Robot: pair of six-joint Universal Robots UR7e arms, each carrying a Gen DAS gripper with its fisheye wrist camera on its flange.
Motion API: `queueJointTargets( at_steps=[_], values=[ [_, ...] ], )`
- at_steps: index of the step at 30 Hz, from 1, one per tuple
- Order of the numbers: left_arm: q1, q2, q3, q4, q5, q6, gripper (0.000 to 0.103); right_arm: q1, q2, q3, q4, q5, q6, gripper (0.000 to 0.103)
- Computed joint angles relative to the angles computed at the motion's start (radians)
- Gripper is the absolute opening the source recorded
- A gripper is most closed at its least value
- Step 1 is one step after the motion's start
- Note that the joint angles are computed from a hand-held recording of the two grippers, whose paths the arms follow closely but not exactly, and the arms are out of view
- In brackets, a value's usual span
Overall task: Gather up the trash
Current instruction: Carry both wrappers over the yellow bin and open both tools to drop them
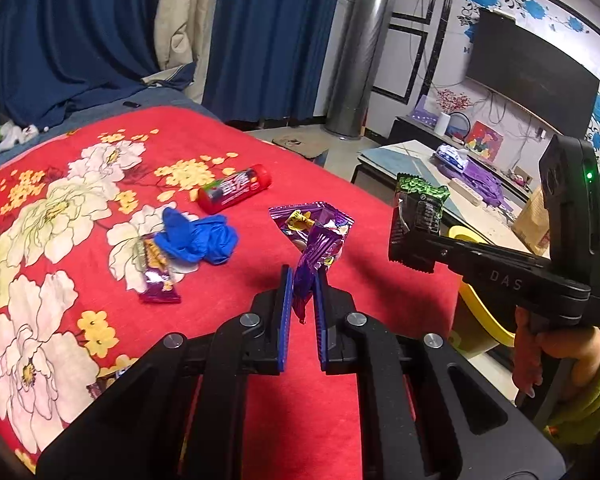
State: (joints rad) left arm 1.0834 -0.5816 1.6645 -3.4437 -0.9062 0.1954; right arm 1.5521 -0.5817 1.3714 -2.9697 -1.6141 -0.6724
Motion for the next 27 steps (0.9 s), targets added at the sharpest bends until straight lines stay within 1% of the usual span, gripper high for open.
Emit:
queueJointTargets(
  at_steps=[3, 15, 27],
  values=[
    [-0.01, 0.007, -0.005, 0.002, -0.004, 0.006, 0.006, -0.003, -0.017, 0.012, -0.008, 0.006, -0.001, 0.008],
    [-0.043, 0.044, -0.039, 0.017, -0.04, 0.027, 0.006, -0.029, -0.09, 0.078, -0.075, 0.012, -0.047, 0.008],
    [-0.071, 0.084, -0.081, 0.038, -0.07, 0.043, 0.006, -0.066, -0.14, 0.114, -0.12, 0.008, -0.029, 0.008]
  ],
)
